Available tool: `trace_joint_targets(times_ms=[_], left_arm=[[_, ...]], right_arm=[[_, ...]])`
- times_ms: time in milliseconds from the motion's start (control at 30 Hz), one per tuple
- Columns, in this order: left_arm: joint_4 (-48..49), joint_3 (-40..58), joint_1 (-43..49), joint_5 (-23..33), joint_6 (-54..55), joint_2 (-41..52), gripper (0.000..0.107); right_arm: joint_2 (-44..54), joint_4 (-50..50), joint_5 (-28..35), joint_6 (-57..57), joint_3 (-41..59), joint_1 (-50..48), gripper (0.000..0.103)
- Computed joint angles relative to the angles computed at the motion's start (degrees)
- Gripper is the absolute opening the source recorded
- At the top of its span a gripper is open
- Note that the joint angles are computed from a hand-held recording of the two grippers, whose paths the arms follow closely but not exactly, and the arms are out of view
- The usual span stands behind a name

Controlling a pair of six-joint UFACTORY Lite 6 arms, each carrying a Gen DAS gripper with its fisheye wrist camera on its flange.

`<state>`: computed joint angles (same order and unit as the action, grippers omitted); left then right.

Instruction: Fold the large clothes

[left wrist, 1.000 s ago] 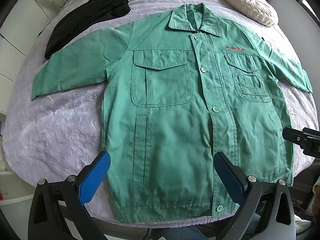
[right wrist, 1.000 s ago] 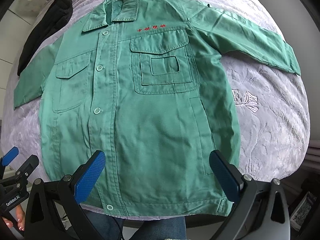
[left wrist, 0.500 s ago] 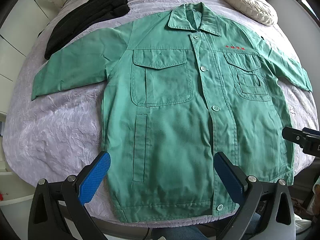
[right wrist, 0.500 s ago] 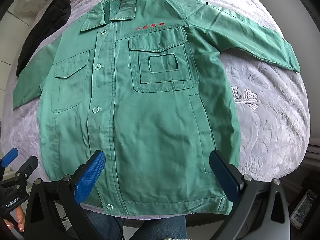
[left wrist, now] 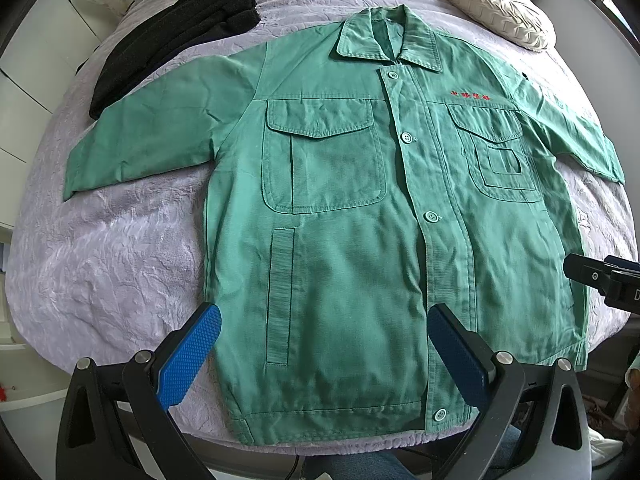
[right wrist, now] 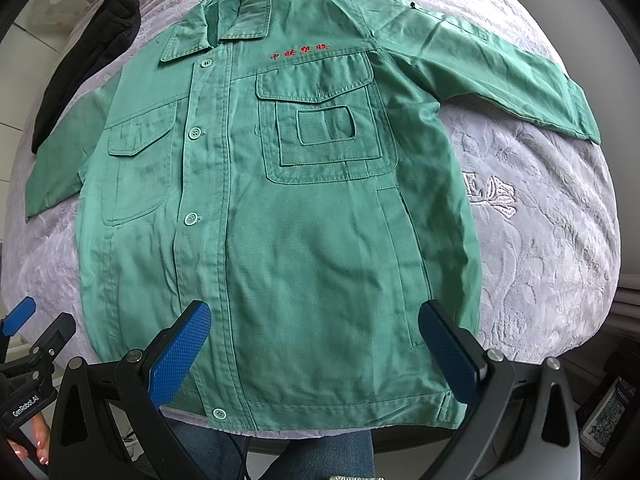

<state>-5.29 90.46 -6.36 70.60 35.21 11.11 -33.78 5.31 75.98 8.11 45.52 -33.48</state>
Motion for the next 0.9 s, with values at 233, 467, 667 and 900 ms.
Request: trace_joint_targets(times_ms=[233,467,667,900], left_arm=[[0.0,0.0,0.1,0.0,0.2,0.1,0.103],[0.0,-0.5,0.1,-0.2,0.1,-0.3,0.103],[0.0,-0.6,0.1,-0.2,0.1,-0.4,0.103],[0.0,-0.9,0.3,-0.5,0.4,-0.5,0.103]], right_arm=[[0.1,0.0,-0.1,0.0,0.0,0.0,0.103],[0.2,0.0,-0.2,0.2,-0.2,0.0,0.103],[-0.1,-0.1,-0.3,0.0,-0.7,-0.2,0.103],[0.0,-0.4,-0.6,0.2,-0.6,0.3,0.103]])
